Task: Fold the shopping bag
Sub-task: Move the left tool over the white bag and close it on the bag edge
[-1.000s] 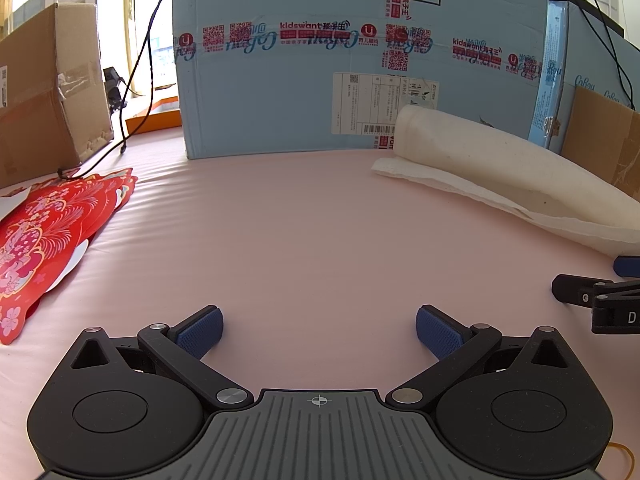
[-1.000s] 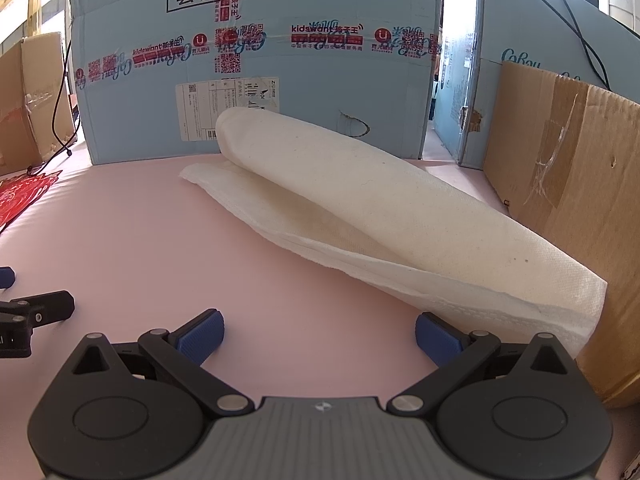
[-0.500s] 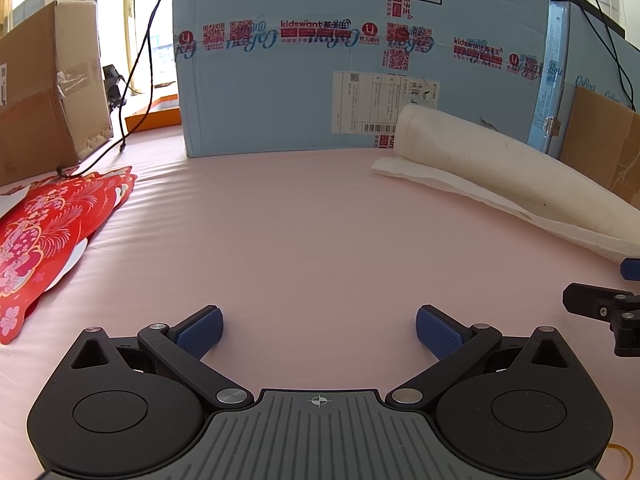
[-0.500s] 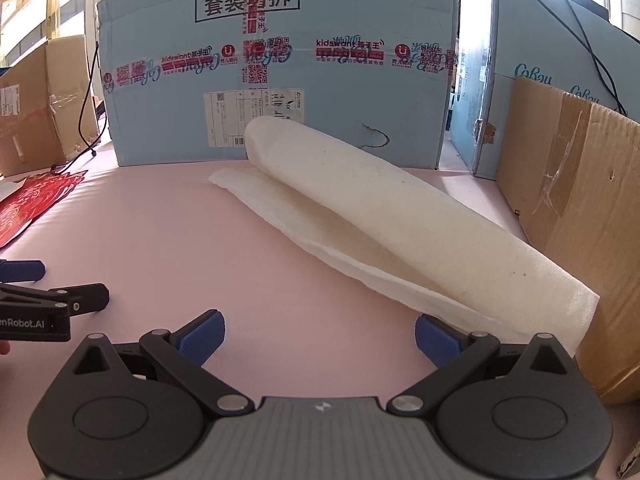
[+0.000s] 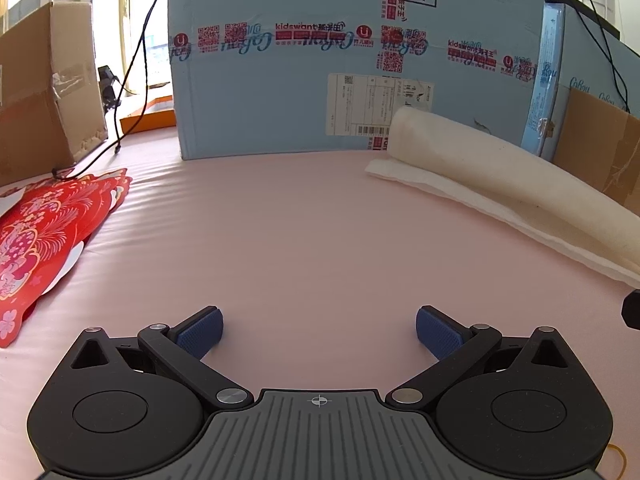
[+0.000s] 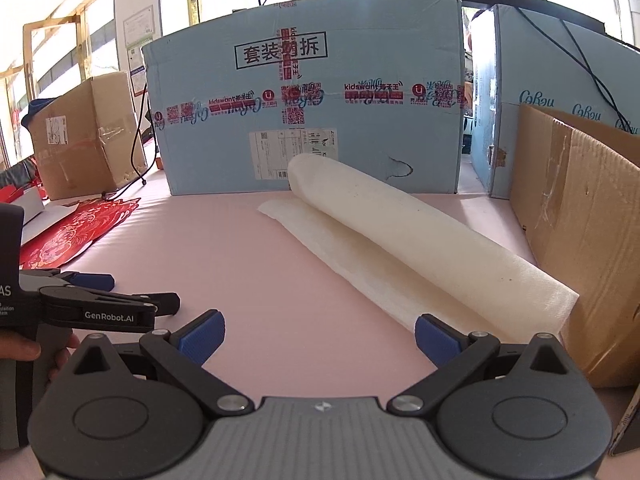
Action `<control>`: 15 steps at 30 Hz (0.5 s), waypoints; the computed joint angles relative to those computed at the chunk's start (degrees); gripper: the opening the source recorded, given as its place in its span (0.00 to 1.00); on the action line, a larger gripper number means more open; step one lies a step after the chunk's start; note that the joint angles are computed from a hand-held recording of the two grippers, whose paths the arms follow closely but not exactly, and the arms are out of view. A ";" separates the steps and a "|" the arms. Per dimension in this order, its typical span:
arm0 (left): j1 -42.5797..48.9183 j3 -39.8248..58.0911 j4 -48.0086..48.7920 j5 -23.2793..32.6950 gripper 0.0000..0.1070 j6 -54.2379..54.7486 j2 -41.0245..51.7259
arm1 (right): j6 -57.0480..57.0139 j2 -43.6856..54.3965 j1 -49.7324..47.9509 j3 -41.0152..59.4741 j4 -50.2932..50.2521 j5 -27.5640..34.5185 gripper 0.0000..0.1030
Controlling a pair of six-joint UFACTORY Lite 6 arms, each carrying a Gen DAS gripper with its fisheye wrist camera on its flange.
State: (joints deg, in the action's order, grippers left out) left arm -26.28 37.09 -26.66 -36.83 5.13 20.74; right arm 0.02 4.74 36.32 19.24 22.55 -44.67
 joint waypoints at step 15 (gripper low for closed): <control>-1.54 5.02 32.34 -4.96 0.96 -40.87 0.54 | 9.09 -8.61 -10.54 -17.33 -15.03 -9.64 1.00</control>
